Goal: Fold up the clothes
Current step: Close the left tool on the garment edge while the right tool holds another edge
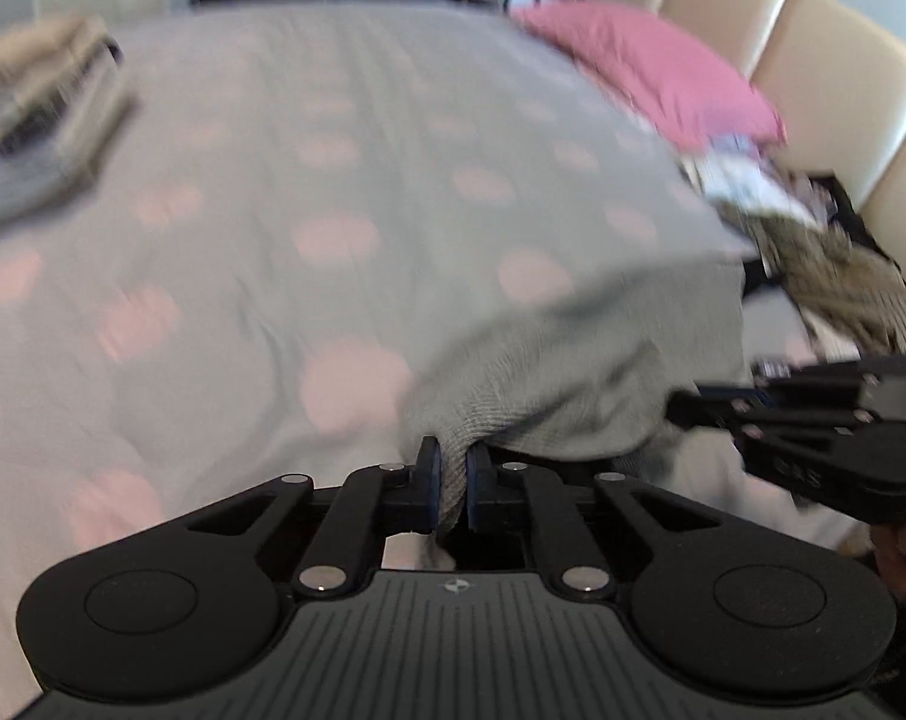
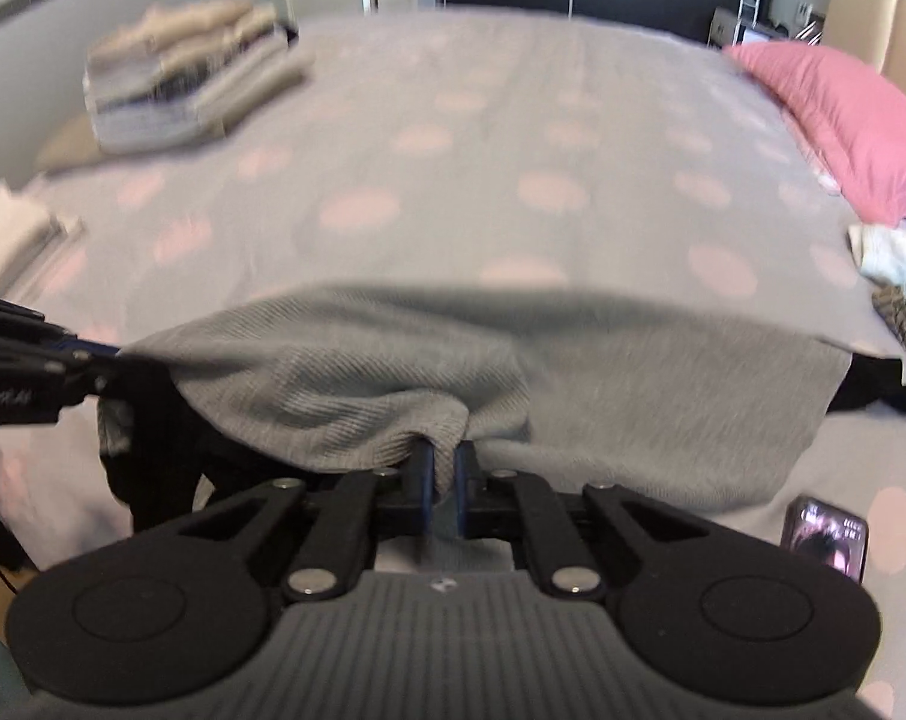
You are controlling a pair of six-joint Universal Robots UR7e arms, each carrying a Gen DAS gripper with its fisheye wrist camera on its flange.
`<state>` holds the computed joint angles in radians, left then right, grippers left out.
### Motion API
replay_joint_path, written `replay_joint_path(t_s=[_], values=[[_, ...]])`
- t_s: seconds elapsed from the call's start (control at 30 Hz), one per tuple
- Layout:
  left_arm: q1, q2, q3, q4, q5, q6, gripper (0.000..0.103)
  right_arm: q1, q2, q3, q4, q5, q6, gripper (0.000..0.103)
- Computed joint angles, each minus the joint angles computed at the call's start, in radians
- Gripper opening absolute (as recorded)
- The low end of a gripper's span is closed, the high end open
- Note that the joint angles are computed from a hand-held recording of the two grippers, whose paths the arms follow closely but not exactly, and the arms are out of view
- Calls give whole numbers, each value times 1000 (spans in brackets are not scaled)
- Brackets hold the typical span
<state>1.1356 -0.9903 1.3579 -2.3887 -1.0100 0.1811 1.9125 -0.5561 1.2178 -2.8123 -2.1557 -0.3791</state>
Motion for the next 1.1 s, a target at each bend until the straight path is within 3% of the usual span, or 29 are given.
replay_joint_path(t_s=[0.1, 0.23, 0.4, 0.5, 0.67, 0.8, 0.87, 1.0, 1.1], values=[[-7, -19, -30, -8, -5, 4, 5, 24, -23, 8, -36, 63, 10, 7], [-34, -52, -42, -93, 19, 82, 5, 70, -42, 15, -123, 129, -59, 7], [-72, -75, -85, -206, 22, 183, 5, 107, -59, -8, -125, 241, -22, 7], [-76, -54, -135, -177, 19, 224, 5, 116, -53, -38, -111, 272, -18, 7], [-39, 31, -230, -23, 2, 240, 6, 107, 6, -128, -86, 143, -81, 7], [-2, 86, -272, 56, -75, 302, 18, 63, 76, -237, -47, -3, -138, 7], [5, 102, -281, 58, -63, 330, 19, 39, 116, -308, -32, -83, -155, 7], [27, 129, -313, 78, -38, 343, 37, -14, 145, -387, 35, -205, -101, 7], [55, 147, -345, 136, -17, 291, 44, -44, 130, -377, 135, -245, 27, 7]])
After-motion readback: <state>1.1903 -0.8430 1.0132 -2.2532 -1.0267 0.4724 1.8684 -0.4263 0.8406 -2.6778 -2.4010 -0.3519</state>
